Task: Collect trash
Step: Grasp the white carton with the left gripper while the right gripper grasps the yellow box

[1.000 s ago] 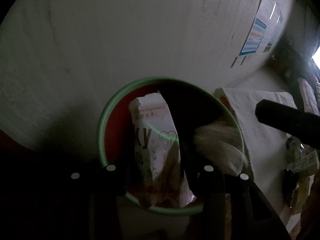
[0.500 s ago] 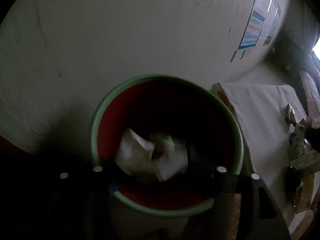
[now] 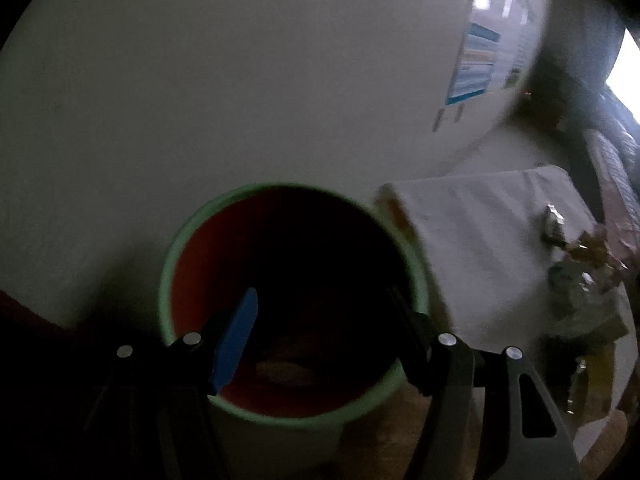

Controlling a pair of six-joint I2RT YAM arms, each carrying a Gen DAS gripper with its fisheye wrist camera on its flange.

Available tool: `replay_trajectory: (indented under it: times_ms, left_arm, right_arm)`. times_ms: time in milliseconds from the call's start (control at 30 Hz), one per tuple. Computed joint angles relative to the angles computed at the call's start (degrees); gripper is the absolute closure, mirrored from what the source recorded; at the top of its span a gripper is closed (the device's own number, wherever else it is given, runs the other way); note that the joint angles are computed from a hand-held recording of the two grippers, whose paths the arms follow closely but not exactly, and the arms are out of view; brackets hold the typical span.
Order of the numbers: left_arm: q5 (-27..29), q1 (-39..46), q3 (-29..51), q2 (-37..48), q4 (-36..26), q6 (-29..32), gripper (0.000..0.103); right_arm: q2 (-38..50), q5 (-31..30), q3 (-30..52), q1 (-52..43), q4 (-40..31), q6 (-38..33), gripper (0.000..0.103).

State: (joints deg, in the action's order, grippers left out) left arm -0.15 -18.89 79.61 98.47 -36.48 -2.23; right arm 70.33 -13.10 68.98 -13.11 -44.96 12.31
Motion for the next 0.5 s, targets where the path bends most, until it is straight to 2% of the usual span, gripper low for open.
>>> replay_trajectory:
  times_ms: [233,400,500]
  left_arm:
    - [5.7,-9.6,-2.0,-2.3,1.9,0.2,0.040]
    - [6.4,-17.6,-3.6,-3.0,1.9,0.6,0.036]
    - [6.3,-21.0,-3.1,-2.3,1.2,1.0,0.036]
  right_arm:
    - [-9.1,-0.2,-5.5,-22.1,-6.7,-11.2,0.031]
    - [-8.6,-1.1,-10.8,-37.0,-9.6,-19.2,0.031]
    - [-7.6,-2.1,-14.2,-41.9,-10.7,-22.2,0.031]
